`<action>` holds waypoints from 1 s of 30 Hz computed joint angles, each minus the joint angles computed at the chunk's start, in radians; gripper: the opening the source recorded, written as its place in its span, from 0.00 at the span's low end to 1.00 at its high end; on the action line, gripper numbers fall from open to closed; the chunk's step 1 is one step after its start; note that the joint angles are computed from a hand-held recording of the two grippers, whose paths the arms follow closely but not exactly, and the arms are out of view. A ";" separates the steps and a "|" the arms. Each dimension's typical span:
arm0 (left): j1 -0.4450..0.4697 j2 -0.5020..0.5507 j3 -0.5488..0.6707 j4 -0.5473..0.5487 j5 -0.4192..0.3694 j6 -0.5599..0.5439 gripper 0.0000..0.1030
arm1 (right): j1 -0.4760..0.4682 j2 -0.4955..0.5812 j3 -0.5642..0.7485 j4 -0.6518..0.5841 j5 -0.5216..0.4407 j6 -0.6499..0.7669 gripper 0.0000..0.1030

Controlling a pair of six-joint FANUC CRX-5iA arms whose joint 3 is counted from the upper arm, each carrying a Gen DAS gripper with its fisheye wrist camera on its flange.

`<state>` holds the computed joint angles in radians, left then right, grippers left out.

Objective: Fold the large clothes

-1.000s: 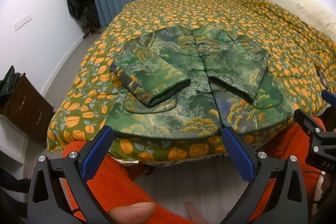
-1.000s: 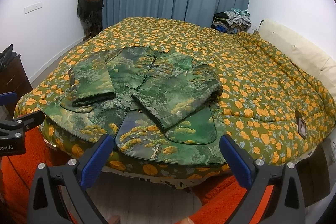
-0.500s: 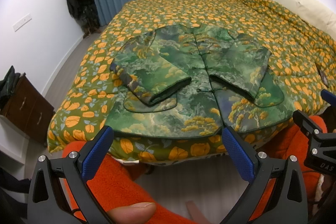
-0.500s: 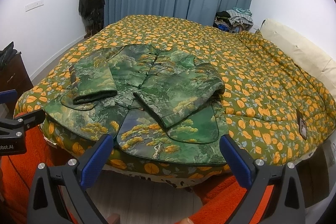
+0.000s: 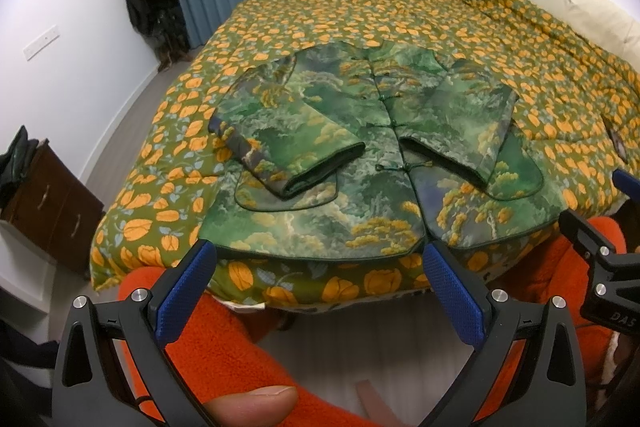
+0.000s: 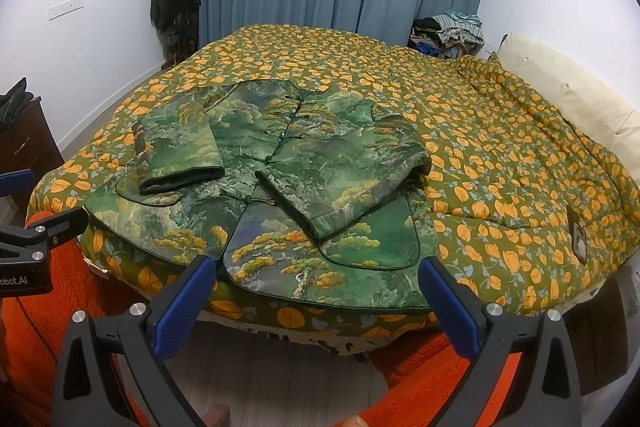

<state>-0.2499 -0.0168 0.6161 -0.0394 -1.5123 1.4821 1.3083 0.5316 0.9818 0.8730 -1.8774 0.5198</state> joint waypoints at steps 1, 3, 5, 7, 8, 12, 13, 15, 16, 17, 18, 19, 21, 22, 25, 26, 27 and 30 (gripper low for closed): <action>0.000 -0.001 -0.002 -0.001 0.000 -0.001 1.00 | -0.001 0.000 0.000 -0.002 0.001 -0.001 1.00; 0.000 -0.002 -0.003 -0.001 0.000 -0.001 1.00 | -0.001 0.010 0.020 -0.007 -0.010 0.004 1.00; 0.002 -0.005 -0.007 0.000 0.002 -0.002 1.00 | -0.002 0.009 0.019 -0.009 -0.011 0.005 1.00; -0.001 -0.001 -0.001 -0.003 -0.002 0.000 1.00 | -0.001 0.006 0.013 -0.007 -0.007 0.004 1.00; 0.000 -0.001 -0.001 -0.002 -0.003 -0.001 1.00 | -0.002 0.006 0.013 -0.007 -0.007 0.006 1.00; 0.000 0.001 0.001 -0.002 -0.004 -0.004 1.00 | -0.001 0.006 0.012 -0.008 -0.007 0.006 1.00; 0.000 0.000 -0.001 -0.001 -0.005 -0.008 1.00 | -0.002 0.006 0.012 -0.010 -0.007 0.007 1.00; -0.002 0.004 0.006 -0.005 -0.010 -0.013 1.00 | -0.005 0.010 0.021 -0.017 -0.009 0.011 1.00; -0.005 0.008 0.011 -0.009 -0.013 -0.013 1.00 | -0.009 0.020 0.041 -0.018 -0.014 0.021 1.00; -0.012 0.016 0.025 -0.017 -0.021 -0.010 1.00 | -0.011 0.023 0.045 -0.020 -0.014 0.023 1.00; -0.017 0.021 0.033 -0.023 -0.027 -0.008 1.00 | -0.014 0.028 0.055 -0.024 -0.017 0.028 1.00; -0.022 0.026 0.041 -0.030 -0.030 -0.003 1.00 | -0.019 0.037 0.073 -0.028 -0.022 0.038 1.00; -0.023 0.027 0.044 -0.030 -0.027 -0.004 1.00 | -0.026 0.052 0.104 -0.041 -0.030 0.053 1.00; -0.026 0.026 0.046 -0.037 -0.024 -0.003 1.00 | -0.028 0.057 0.112 -0.043 -0.030 0.058 1.00; -0.028 0.026 0.050 -0.050 -0.027 -0.006 1.00 | -0.033 0.073 0.139 -0.047 -0.029 0.076 1.00; -0.024 0.030 0.054 -0.047 -0.034 -0.009 1.00 | -0.035 0.079 0.150 -0.053 -0.029 0.082 1.00; -0.023 0.031 0.055 -0.046 -0.038 -0.009 1.00 | -0.037 0.087 0.162 -0.057 -0.029 0.088 1.00; -0.025 0.036 0.057 -0.052 -0.045 -0.009 1.00 | -0.037 0.089 0.164 -0.064 -0.019 0.097 1.00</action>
<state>-0.2745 0.0192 0.6732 -0.0912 -1.5578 1.4731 1.2712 0.6204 1.1455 0.8091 -1.8964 0.6171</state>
